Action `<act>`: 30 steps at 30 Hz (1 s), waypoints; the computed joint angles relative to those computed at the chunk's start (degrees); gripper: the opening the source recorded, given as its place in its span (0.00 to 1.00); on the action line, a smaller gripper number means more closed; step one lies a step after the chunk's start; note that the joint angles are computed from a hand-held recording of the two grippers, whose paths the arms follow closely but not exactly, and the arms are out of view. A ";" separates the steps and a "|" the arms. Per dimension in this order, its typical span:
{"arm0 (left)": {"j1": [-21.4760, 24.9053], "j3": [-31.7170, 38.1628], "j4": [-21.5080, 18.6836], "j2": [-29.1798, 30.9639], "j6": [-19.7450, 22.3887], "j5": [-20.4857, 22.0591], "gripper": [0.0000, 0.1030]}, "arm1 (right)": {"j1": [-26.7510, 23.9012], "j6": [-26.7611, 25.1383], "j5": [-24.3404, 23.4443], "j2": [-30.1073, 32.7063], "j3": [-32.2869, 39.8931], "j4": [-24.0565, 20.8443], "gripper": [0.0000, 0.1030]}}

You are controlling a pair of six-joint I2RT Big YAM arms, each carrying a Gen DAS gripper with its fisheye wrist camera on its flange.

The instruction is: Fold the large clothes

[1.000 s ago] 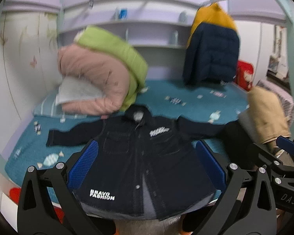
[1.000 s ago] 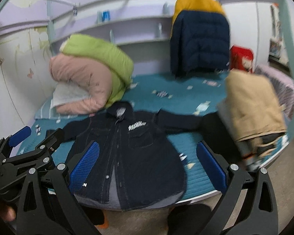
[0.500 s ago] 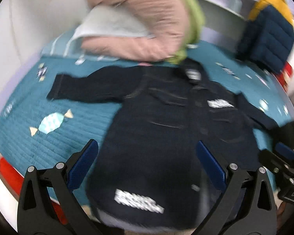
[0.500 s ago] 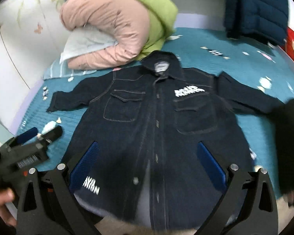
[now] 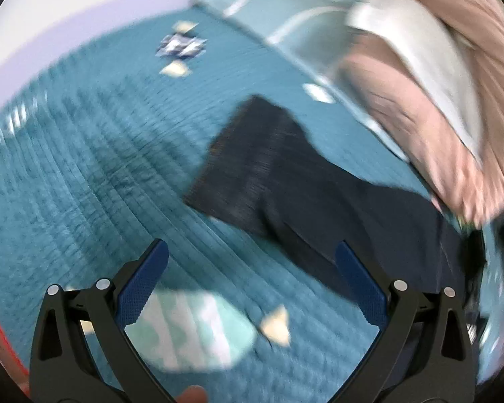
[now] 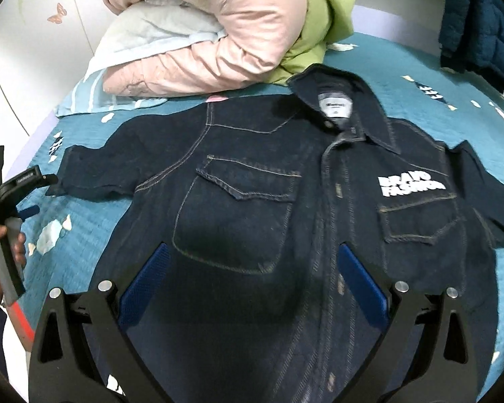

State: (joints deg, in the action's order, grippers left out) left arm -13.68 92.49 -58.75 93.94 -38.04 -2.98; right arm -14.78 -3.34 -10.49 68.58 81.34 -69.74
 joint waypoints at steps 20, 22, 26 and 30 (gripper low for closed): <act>1.52 -0.48 8.43 -1.26 4.42 5.72 0.10 | 4.91 5.91 -5.48 7.32 2.66 8.19 0.71; 0.98 -1.22 10.37 -3.10 4.61 7.03 0.09 | 4.92 6.62 -8.76 10.32 5.04 6.30 0.36; -1.08 -1.24 13.21 -6.82 6.02 9.01 0.08 | 6.03 8.19 -12.48 15.47 8.23 4.11 0.16; -3.81 2.20 13.99 -7.21 7.20 10.03 0.08 | 7.61 9.64 -16.39 20.83 10.61 0.89 0.07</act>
